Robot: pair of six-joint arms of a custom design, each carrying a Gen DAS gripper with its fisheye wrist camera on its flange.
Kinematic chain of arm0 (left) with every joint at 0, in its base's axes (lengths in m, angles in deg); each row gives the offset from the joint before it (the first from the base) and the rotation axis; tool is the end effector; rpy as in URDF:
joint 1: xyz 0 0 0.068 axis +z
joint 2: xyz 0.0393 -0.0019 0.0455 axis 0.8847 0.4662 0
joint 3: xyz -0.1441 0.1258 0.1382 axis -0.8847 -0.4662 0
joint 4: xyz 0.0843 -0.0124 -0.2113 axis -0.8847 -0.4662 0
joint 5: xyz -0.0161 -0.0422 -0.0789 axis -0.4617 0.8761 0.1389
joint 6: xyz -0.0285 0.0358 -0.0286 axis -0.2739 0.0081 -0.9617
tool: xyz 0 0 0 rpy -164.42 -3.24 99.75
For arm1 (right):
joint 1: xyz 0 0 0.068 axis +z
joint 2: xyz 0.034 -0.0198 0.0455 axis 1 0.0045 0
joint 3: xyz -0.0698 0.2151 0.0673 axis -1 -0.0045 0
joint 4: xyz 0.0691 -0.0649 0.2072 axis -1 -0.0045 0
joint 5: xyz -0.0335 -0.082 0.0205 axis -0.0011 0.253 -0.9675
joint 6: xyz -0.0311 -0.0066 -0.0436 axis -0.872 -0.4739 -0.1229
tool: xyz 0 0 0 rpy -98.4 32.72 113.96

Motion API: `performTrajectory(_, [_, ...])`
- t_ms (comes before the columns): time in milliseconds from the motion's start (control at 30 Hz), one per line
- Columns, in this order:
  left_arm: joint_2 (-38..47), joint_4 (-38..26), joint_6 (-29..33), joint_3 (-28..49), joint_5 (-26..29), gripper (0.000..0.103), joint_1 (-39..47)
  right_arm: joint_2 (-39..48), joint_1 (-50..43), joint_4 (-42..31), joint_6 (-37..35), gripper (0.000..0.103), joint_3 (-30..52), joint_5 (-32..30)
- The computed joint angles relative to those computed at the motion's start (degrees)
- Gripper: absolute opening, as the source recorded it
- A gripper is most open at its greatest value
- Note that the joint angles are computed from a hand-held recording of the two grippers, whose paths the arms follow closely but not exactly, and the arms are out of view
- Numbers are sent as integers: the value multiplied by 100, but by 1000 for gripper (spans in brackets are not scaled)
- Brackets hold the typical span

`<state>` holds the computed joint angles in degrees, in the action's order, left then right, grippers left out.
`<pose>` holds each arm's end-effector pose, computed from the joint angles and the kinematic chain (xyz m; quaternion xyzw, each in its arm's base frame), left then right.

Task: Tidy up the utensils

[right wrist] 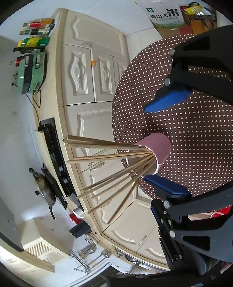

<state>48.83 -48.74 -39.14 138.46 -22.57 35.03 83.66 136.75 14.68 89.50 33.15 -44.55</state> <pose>0.2492 -0.1220 0.2960 0.0335 0.9559 -0.0473 0.2879 0.2346 0.2369 0.3330 0.0349 0.9321 0.1486 0.3284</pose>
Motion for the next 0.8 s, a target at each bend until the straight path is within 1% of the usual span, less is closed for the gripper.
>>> performTrajectory(133, [-275, -117, -54, -159, -127, 8, -114, -89, 201, -210, 5, 79, 72, 193])
performTrajectory(267, [-602, -251, -126, -312, -236, 8, -248, -296, 359, -258, 53, 86, -47, 325])
performTrajectory(367, [-817, -382, -246, -396, -383, 8, -420, -479, 491, -306, 127, 89, -166, 419])
performTrajectory(400, [-890, -429, -286, -423, -435, 9, -485, -539, 540, -318, 148, 89, -206, 466])
performTrajectory(467, [-1060, -492, -369, -501, -537, 30, -616, -647, 638, -331, 213, 92, -294, 563])
performTrajectory(500, [-1201, -498, -452, -580, -702, 50, -746, -751, 671, -308, 285, 92, -397, 600])
performTrajectory(533, [-1344, -444, -455, -687, -754, 53, -787, -832, 707, -320, 337, 92, -464, 626])
performTrajectory(600, [-1505, -561, -569, -710, -914, 53, -1002, -882, 786, -431, 392, 93, -430, 697])
performTrajectory(667, [-1621, -691, -686, -700, -962, 53, -1125, -970, 891, -519, 433, 93, -440, 781])
performTrajectory(800, [-1821, -1010, -939, -586, -1290, 55, -1539, -1121, 1135, -743, 527, 93, -365, 1014])
